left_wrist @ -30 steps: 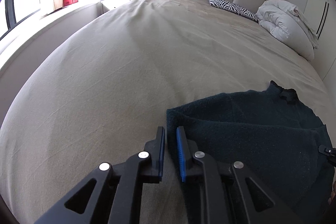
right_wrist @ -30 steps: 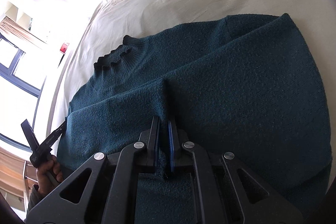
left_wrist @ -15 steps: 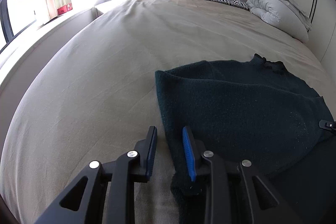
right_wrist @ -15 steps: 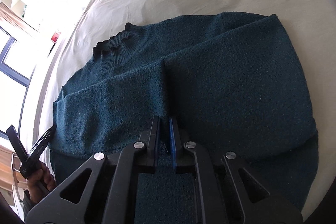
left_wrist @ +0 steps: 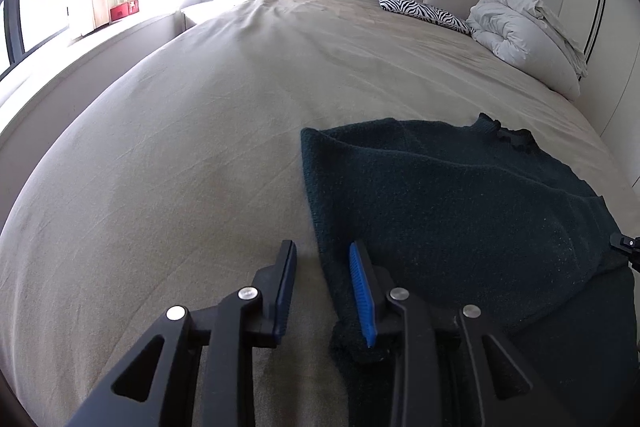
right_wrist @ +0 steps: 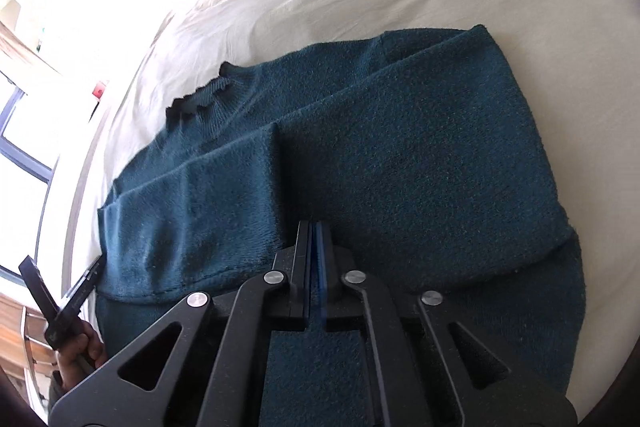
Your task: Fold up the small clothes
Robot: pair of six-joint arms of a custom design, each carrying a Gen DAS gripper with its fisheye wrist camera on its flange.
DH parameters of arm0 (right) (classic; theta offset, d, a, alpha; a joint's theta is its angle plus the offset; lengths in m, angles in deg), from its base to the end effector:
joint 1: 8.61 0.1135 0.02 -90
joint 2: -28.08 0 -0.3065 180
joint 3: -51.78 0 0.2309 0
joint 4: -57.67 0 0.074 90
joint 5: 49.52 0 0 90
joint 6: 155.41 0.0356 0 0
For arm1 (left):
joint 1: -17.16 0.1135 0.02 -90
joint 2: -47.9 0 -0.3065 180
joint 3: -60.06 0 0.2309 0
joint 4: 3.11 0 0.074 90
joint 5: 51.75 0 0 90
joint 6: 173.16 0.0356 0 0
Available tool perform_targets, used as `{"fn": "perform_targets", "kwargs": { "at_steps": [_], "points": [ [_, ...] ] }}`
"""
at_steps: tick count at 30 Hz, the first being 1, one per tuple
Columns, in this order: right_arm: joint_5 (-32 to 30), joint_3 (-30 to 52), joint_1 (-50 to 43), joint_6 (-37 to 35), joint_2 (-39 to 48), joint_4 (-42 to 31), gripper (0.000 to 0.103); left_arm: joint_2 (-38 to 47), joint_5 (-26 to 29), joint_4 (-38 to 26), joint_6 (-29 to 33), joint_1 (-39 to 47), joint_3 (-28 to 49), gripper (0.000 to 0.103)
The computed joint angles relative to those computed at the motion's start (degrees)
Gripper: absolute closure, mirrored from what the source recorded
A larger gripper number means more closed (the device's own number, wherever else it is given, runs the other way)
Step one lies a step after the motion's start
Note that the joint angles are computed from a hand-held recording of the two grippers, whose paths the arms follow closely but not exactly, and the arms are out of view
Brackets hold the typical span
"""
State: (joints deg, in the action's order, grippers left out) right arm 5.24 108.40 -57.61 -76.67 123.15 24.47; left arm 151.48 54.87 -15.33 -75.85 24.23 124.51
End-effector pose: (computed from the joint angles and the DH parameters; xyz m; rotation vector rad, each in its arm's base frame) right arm 0.1863 -0.1830 0.1774 0.6930 2.4273 0.4881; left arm 0.3373 0.0316 0.1813 0.1295 2.4278 -0.2453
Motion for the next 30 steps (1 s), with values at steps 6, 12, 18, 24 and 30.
{"fn": "perform_targets", "kwargs": {
  "at_steps": [6, 12, 18, 24, 30],
  "points": [
    [-0.96, -2.5, 2.11, -1.41, -8.87, 0.84, 0.088, -7.46, 1.66, -1.08, -1.48, 3.84, -5.27, 0.055],
    [5.62, -3.79, 7.08, 0.18, -1.1, 5.78, 0.088, -14.32, 3.53, -4.49, 3.76, 9.78, -11.61, 0.051],
    [-1.34, -3.58, -4.99, -5.26, -7.92, -3.73, 0.087, -20.64, 11.47, -13.64, 14.48, 22.55, -17.13, 0.036],
    [-11.7, -1.25, -31.2, -37.12, -15.05, -32.17, 0.083, -27.59, 17.09, -30.19, 30.85, 35.31, -19.79, 0.035],
    [-3.96, 4.6, -65.98, -83.57, -5.37, -60.55, 0.048, -29.88, 18.45, -45.75, 45.82, 45.03, -19.11, 0.034]
  ]
}}
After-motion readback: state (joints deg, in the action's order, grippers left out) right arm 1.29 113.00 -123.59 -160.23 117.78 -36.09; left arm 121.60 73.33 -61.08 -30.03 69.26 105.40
